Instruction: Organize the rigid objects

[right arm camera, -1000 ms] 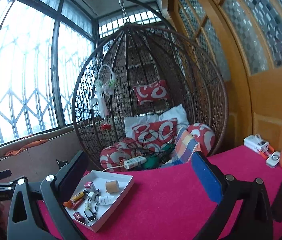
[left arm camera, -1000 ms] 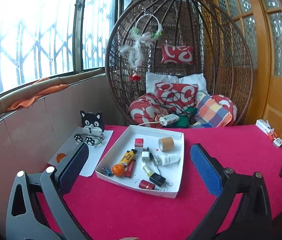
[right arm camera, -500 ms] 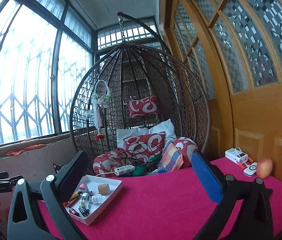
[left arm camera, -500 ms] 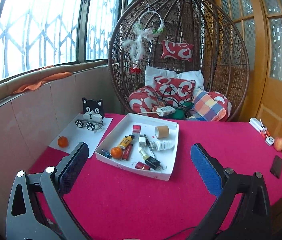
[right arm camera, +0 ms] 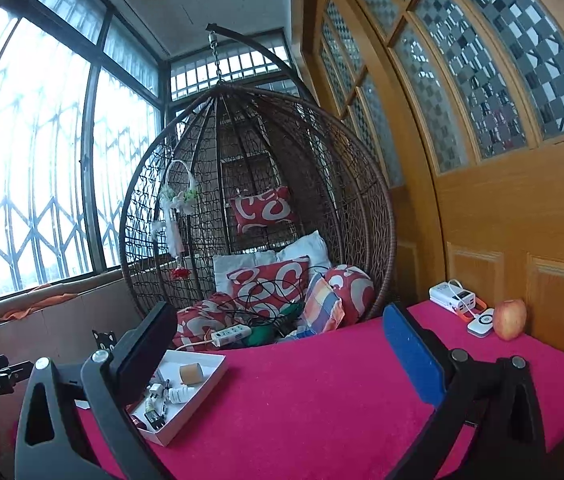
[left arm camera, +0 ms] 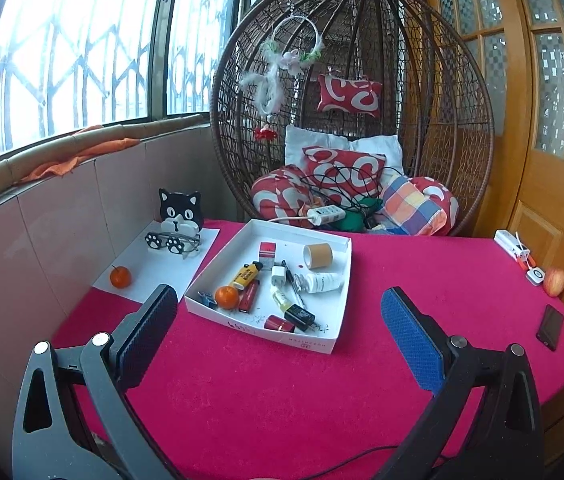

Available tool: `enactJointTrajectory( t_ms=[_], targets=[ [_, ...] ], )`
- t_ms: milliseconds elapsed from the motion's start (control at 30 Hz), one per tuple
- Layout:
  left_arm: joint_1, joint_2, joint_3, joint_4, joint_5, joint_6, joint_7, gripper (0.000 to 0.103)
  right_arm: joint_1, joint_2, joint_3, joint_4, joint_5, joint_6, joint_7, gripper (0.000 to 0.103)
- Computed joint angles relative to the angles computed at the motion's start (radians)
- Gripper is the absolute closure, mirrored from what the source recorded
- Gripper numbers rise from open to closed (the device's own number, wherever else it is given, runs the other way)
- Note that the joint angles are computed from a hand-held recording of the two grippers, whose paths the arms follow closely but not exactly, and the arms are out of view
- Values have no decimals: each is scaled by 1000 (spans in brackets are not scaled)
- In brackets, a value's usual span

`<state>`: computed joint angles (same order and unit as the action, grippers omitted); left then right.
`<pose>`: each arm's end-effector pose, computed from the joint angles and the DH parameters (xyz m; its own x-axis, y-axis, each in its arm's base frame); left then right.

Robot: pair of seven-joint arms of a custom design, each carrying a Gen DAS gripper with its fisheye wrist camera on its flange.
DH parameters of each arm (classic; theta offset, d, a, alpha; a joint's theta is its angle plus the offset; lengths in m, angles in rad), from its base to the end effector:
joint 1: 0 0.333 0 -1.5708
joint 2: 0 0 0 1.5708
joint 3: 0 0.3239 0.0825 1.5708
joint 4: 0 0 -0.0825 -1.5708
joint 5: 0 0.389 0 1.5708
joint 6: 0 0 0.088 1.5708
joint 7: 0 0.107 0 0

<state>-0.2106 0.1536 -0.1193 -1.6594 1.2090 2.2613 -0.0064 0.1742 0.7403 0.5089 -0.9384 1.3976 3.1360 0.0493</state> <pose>0.6323 -0.1845 0.5858 0.5697 -0.8202 0.0514 -0.3273 -0.2838 -0.9013 0.7401 0.2643 0.5681 0.5324 -0.8201 -0.2097 -0.1466 0.1547 -0.9770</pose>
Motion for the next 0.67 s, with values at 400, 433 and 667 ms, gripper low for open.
enactJointTrajectory(
  t_ms=[400,433,667],
  targets=[
    [1,-3,-1,-7,3,7,-7,0,1,-10,-3,-22,-13,5,13,0],
    [2,-1,-1,-5,2,7,-5,0,11,-8,-20,-21,-35,1,45,0],
    [0,0,0,-5,8,11,-3,0,10,-6,-26,-37,-131,-4,149,0]
  ],
)
